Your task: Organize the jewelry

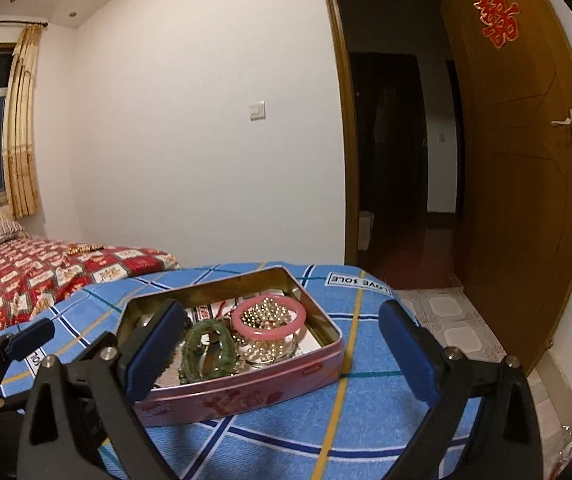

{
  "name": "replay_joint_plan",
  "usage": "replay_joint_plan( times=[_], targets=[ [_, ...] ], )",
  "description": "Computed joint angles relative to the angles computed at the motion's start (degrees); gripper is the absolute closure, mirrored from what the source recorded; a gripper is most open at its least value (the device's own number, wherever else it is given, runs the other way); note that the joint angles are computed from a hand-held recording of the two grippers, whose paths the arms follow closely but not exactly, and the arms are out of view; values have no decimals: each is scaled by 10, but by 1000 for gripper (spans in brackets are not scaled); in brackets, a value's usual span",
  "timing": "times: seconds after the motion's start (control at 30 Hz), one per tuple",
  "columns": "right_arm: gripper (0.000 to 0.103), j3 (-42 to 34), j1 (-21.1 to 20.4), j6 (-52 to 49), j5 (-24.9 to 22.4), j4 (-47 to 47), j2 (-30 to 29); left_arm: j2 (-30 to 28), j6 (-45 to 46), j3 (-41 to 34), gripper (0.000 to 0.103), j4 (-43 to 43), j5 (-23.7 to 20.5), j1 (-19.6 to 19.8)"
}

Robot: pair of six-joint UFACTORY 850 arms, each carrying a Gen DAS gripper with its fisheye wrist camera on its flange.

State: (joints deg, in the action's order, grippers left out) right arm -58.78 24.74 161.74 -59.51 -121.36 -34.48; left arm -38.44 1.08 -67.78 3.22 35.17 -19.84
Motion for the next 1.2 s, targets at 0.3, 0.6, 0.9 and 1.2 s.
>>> replay_joint_plan(
  times=[0.3, 0.6, 0.9, 1.2],
  targets=[
    [1, 19, 19, 51, -71, 12, 4, 19, -42, 40, 36, 27, 69, 13],
    [1, 12, 26, 25, -82, 22, -2, 22, -39, 49, 35, 27, 86, 14],
    [1, 17, 26, 30, -82, 22, 1, 23, -38, 51, 32, 26, 86, 14],
    [1, 18, 26, 30, -81, 22, 2, 23, -37, 50, 32, 23, 87, 13]
  ],
)
